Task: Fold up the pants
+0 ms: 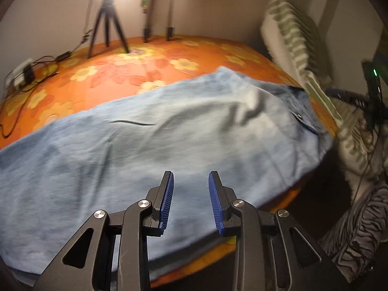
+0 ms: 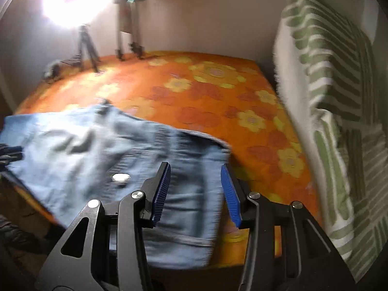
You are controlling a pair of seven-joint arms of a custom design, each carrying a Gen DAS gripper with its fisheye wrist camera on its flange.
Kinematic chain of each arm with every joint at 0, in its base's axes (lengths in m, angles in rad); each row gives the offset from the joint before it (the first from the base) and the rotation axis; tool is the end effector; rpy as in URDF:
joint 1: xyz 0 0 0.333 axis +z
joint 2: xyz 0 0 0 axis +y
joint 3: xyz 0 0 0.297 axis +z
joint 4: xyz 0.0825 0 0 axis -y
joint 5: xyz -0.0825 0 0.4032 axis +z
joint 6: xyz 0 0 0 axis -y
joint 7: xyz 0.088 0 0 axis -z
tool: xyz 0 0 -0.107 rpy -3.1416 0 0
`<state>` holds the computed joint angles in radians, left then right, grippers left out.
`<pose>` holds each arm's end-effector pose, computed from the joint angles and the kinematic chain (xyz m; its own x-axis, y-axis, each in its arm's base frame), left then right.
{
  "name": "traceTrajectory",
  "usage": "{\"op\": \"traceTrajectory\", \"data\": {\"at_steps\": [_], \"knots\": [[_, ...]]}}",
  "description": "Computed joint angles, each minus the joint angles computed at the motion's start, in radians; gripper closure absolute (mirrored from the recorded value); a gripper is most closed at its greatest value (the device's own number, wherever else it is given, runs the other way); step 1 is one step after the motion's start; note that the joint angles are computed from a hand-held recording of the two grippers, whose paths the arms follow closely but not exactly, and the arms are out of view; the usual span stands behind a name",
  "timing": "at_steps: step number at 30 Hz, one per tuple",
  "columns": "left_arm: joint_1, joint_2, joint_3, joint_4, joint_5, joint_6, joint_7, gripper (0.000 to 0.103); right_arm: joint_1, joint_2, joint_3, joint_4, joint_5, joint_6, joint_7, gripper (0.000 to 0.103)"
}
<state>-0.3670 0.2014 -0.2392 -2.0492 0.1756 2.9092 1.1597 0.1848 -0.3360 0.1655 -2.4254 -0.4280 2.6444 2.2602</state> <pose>0.5231 -0.3686 0.3907 -0.3716 -0.9141 0.1624 -0.7746 0.2088 -0.5969 0.4667 0.1848 0.4628 -0.0240 -0.9989 0.0390 -0.8039 -0.0039 -0.5948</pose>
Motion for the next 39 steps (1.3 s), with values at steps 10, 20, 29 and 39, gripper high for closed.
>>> {"op": "traceTrajectory", "data": {"at_steps": [10,20,29,39], "knots": [[-0.009,-0.001,-0.015,-0.045,-0.034,-0.016,0.011,0.075,0.125,0.334,-0.038,0.269,0.182,0.096,-0.177,0.059],[0.023,-0.197,-0.001,-0.26,-0.031,0.077,-0.119,0.075,0.177,0.399,-0.047,0.329,0.32,0.14,-0.277,0.059],[0.346,-0.517,-0.068,-0.52,0.226,0.103,-0.581,0.064,0.249,0.483,0.012,0.445,0.449,0.127,-0.49,0.059],[0.529,-0.785,0.058,-0.767,0.049,0.025,-0.63,0.06,0.355,0.73,0.098,0.758,0.526,0.021,-0.767,0.058]]}}
